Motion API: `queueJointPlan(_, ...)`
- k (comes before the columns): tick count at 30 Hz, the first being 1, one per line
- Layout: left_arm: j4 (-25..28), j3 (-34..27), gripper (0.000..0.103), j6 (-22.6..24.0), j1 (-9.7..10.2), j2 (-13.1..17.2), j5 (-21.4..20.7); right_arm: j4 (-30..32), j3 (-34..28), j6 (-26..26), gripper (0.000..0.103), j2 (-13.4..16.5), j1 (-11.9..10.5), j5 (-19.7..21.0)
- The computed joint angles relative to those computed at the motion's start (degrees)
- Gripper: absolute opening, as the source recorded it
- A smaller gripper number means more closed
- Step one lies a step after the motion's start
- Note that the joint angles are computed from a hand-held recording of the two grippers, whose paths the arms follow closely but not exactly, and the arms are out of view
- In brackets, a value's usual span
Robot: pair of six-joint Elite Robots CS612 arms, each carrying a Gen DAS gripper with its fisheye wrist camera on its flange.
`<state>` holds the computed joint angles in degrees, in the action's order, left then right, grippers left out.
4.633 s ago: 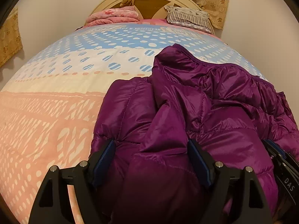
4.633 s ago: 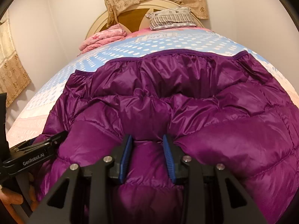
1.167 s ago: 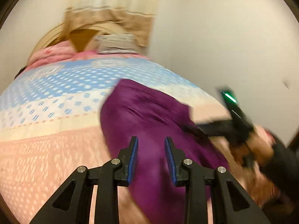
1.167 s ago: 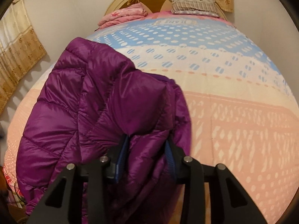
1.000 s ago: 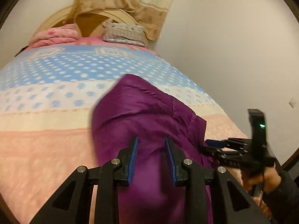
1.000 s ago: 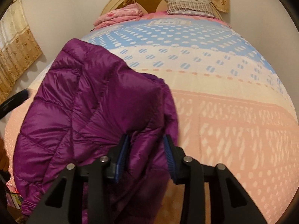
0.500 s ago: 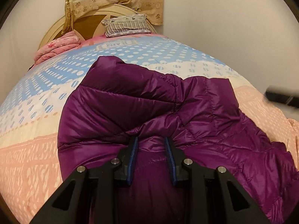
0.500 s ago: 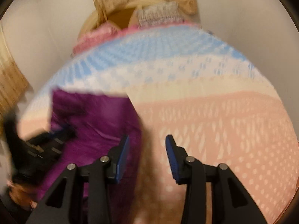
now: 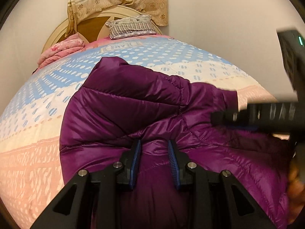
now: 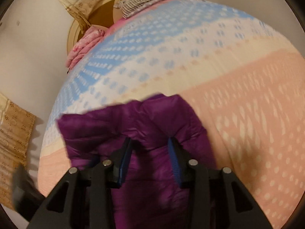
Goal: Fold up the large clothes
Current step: 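Lower the jacket onto the quilt with both grippers and release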
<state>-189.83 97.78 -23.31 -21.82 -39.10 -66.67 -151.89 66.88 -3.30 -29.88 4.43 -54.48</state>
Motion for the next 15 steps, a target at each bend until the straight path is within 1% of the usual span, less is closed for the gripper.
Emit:
queueJointPlan(1,0.0,-0.1,0.03,0.0,0.0,0.1,0.0,-1.4,0.3,-1.0,0.035,0.4,0.0,0.0)
queueJointPlan(3,-0.2,-0.2,0.03,0.3,0.07,0.1,-0.2,-6.6,2.1,-3.3,0.035,0.4,0.2,-1.2)
queueJointPlan(4,-0.4,-0.2,0.03,0.2,0.14,0.1,-0.5,-10.7,3.3,-5.2,0.035,0.5,0.5,-2.8)
queueJointPlan(6,-1.1,-0.2,0.03,-0.1,0.37,0.3,-1.7,-18.4,4.9,-7.7,0.036,1.1,0.8,-4.4)
queueJointPlan(7,-1.0,-0.3,0.03,-0.2,0.39,0.3,-1.8,-20.4,5.1,-8.2,0.036,1.5,0.8,-4.3)
queueJointPlan(8,-0.5,-0.6,0.03,-0.3,0.4,0.4,-1.8,-21.0,4.9,-7.9,0.036,1.9,0.5,-3.4)
queueJointPlan(10,-0.1,-0.8,0.03,-0.4,0.38,0.5,-1.5,-18.4,3.3,-7.5,0.036,2.5,0.3,-2.4)
queueJointPlan(12,0.2,-1.1,0.03,-0.2,0.3,0.7,-1.1,-17.6,2.2,-7.1,0.036,3.2,0.4,-2.6)
queueJointPlan(15,0.1,-1.0,0.03,-0.3,0.35,0.7,-1.2,-18.5,2.3,-7.0,0.036,3.3,0.8,-4.1)
